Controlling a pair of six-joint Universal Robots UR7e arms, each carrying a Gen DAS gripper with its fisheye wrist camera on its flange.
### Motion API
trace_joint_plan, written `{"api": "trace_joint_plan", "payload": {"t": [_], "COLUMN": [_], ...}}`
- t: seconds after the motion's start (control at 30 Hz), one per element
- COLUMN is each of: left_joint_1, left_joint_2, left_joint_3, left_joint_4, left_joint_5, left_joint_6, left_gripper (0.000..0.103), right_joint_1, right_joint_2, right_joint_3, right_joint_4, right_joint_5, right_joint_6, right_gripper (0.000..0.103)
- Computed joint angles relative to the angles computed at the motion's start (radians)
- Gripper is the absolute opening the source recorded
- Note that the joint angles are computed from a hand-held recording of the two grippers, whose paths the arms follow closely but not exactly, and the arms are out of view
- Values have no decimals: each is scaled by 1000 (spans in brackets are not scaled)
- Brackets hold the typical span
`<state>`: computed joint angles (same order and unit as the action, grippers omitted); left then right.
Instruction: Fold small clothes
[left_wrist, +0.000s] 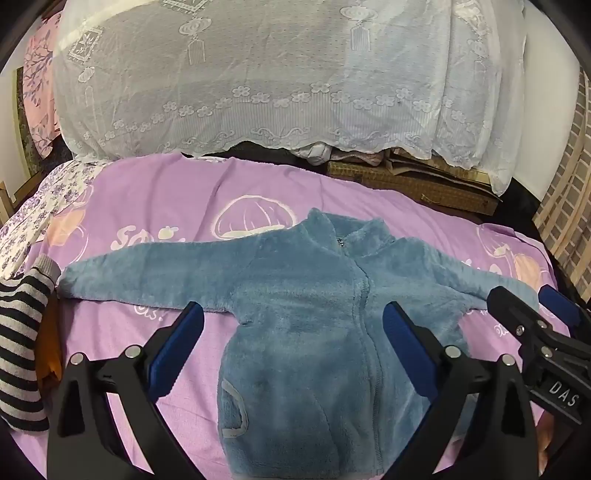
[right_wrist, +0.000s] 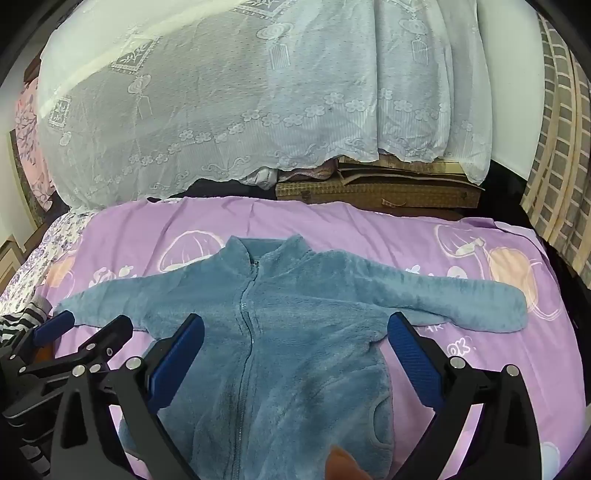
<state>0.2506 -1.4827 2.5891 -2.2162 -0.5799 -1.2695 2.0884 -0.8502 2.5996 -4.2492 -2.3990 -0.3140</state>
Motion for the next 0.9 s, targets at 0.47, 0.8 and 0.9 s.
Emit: {"api": "trace_joint_plan", "payload": {"t": [0.47,0.8,0.9], "left_joint_1": [5,6,5], "left_joint_2": [-4,-6,-5], "left_joint_3": [10,7,8], "left_joint_4": [-10,-7,-5], "left_joint_5": [0,-1,0], "left_joint_6": [7,9,6], "left_gripper": [95,95,95], "right_joint_1": [3,5,5], "right_joint_2": [5,5,4], "right_joint_3": [-1,-1,0], "right_joint_4": [0,-2,-2], "right_joint_5": [4,9,9], "right_joint_6": [10,13,14], "right_gripper": [100,100,100]}}
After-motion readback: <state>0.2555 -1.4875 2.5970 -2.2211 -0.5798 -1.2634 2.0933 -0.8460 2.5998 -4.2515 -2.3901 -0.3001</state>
